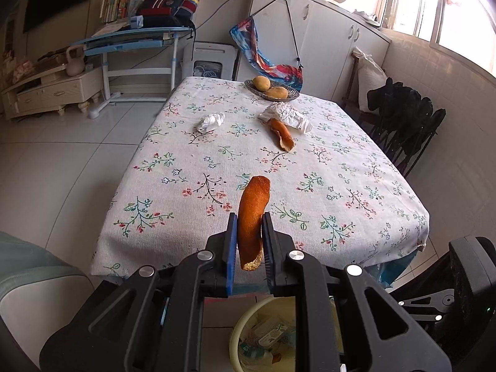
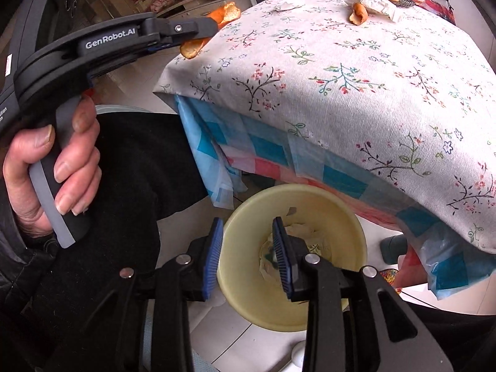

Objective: Collect trash
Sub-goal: 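Open the right gripper over the basin while the left gripper carries the peel there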

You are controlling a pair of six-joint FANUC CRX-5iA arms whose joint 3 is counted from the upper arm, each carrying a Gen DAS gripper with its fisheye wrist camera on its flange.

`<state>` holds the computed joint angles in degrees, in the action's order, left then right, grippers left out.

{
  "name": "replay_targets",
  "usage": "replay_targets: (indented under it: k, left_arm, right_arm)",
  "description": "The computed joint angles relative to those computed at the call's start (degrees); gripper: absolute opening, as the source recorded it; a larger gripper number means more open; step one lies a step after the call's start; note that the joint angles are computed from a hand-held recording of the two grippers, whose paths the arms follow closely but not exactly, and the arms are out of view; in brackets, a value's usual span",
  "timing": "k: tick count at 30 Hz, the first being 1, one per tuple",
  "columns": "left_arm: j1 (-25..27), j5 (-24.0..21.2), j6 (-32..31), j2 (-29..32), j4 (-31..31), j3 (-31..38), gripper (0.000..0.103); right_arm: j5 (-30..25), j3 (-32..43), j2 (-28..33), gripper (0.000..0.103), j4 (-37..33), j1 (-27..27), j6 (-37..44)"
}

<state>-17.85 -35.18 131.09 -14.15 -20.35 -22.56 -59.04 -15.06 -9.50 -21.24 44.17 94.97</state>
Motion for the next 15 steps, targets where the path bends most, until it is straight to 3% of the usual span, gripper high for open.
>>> replay_targets:
  k: [7,11,15]
  left_arm:
    - [-1.28,-0.74,1.56,-0.02,-1.33,0.30,0.015]
    - [-2.23,-1.27,2.29,-0.05,-2.14,0.40,0.015]
    - [-3.26,-1.68,2.47,0.20,-2.71,0.75,0.015]
  right_arm:
    - [4.03,-1.20,-2.55,0.044,-0.19,-1.21,-1.49]
    - [9.12,-3.44,-5.27,0.056,1.82,-1.09,-5.43]
    - [13.72,-5.44,-7.30,0.059,3.80,-1.83,-10.41]
